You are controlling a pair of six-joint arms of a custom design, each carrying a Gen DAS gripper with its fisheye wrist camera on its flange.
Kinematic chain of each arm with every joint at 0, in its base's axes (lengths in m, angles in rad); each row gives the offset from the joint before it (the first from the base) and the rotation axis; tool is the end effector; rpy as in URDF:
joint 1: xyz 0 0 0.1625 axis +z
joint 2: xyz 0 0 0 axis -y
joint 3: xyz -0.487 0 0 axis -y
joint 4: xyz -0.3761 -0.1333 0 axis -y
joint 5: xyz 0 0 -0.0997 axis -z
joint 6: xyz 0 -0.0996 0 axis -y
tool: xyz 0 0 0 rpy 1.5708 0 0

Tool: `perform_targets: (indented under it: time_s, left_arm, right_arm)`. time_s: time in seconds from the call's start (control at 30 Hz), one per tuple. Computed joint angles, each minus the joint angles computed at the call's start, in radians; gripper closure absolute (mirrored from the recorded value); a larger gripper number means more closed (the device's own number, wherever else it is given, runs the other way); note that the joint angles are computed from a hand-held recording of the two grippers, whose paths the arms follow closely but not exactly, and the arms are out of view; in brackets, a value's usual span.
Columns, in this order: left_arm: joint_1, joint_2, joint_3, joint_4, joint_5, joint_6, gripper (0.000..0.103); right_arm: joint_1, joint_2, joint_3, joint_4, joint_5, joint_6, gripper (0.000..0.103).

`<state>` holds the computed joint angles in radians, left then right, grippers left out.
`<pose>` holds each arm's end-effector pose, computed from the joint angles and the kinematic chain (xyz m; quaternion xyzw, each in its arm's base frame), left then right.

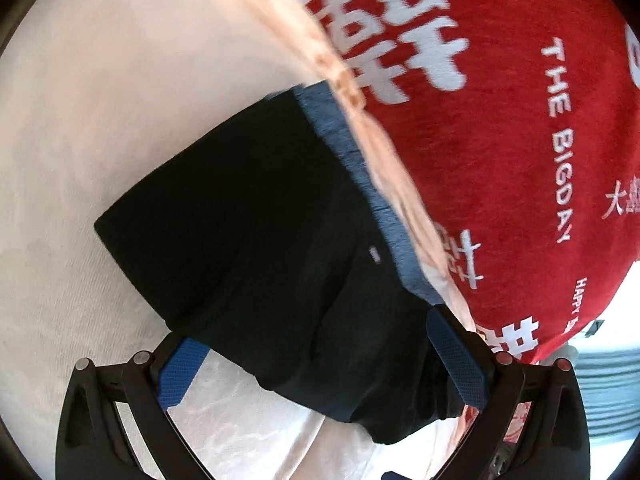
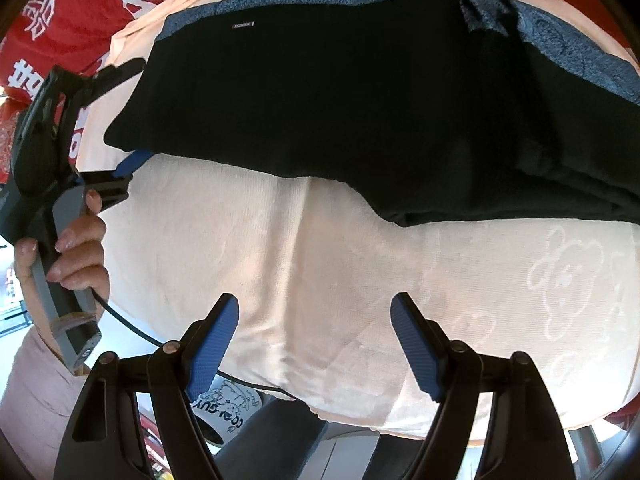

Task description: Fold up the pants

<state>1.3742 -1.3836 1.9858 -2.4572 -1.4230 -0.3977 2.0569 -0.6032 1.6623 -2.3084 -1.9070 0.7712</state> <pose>0.0428 -0.5427 0.3613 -0.1095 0.9812 -0.1564 0.0285 0.3925 -0.5279 -0.0099 -0.1117 -0.9671 -0.0305 0.2264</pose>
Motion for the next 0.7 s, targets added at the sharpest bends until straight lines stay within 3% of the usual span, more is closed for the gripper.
perform_targets:
  time_s: [0.2,0.27,0.33,0.43,0.6,0.7]
  left_arm:
    - [-0.018,0.047,-0.015,0.01,0.116,-0.048,0.0]
    - [-0.06,0.056,-0.018,0.051,0.224,-0.073,0.013]
    - [-0.1,0.064,-0.017,0.091,0.336,-0.071,0.053]
    - [-0.13,0.068,-0.013,0.117,0.42,-0.029,0.063]
    - [-0.279,0.079,0.116,-0.014,0.698,0.241,0.066]
    - [-0.342,0.094,0.199,-0.135,0.81,0.408,0.066]
  right_arm:
    - [-0.001,-0.007,-0.01,0.004,-0.013,-0.018,0.022]
    - [-0.003,-0.009,-0.014,0.013,-0.02,-0.021,0.022]
    - [-0.004,-0.015,-0.013,0.016,-0.026,-0.026,0.022]
    - [-0.008,-0.029,-0.021,0.029,-0.052,-0.046,0.022]
    - [-0.025,-0.065,-0.041,0.025,-0.109,-0.073,0.022]
    - [-0.047,-0.072,-0.094,0.003,-0.104,-0.119,0.022]
